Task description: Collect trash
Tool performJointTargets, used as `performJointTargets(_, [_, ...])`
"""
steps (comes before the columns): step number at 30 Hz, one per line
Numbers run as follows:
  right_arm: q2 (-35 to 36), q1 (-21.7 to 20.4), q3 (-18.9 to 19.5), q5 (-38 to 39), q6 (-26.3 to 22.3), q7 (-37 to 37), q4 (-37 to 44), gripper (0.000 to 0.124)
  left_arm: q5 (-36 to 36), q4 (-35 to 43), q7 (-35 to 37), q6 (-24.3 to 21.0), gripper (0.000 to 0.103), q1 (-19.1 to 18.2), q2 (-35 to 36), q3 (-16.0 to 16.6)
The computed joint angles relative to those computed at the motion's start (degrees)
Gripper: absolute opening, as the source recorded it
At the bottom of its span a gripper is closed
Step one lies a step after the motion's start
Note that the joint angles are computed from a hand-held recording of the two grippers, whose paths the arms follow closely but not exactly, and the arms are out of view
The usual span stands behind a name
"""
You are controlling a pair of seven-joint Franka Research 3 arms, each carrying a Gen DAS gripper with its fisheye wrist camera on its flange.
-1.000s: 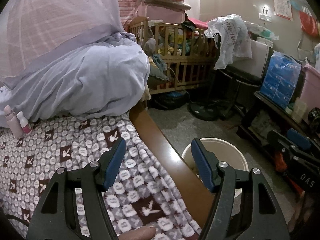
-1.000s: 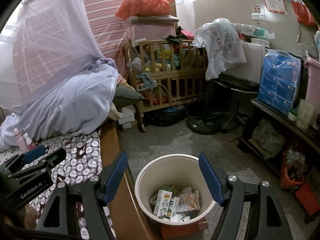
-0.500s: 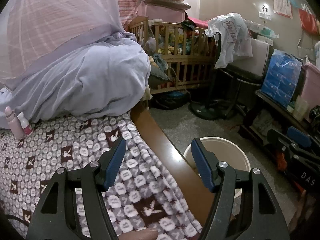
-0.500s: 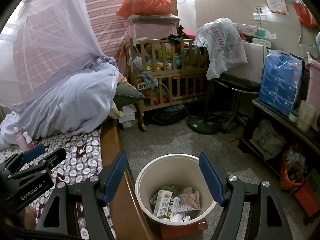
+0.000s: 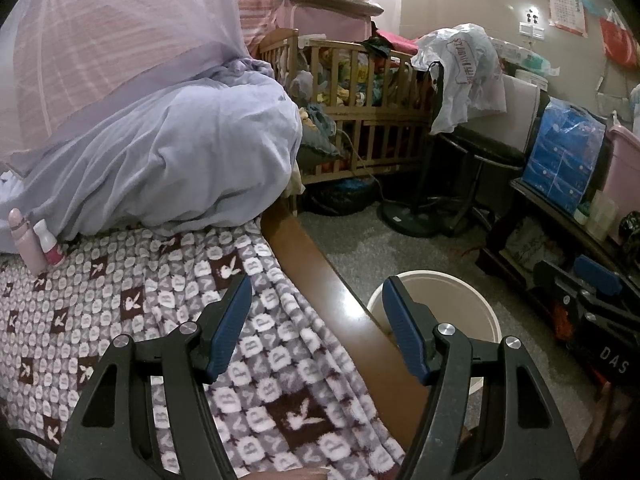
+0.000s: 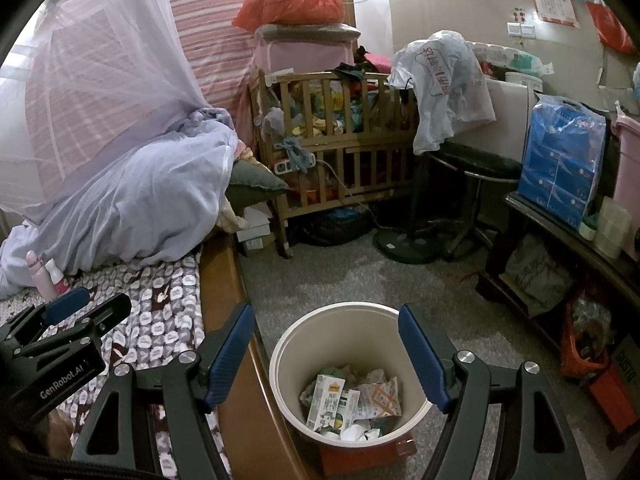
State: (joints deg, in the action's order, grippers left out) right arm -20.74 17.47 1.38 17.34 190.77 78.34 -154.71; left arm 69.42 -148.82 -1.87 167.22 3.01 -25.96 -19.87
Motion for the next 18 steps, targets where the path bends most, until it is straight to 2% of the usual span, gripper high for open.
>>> performJointTargets(3, [0.06,0.60,-0.63,-0.16,0.31,0.04,-0.13,0.072,0.03,-0.04,-0.09,0.03,0.067,-0.04,0.19,0.01])
performJointTargets(10, [0.23,-1.19,1.05,-0.02,-0.57,0.12,0.06,0.073,0.19,0.07,-0.20,-0.14,0.067,-0.14,0.32,0.06])
performJointTargets(18, [0.58,-0.85,0.50,-0.17,-0.81,-0.08,0.32,0.073,0.64,0.11,-0.67,0.12,0.067,-0.25,0.67,0.27])
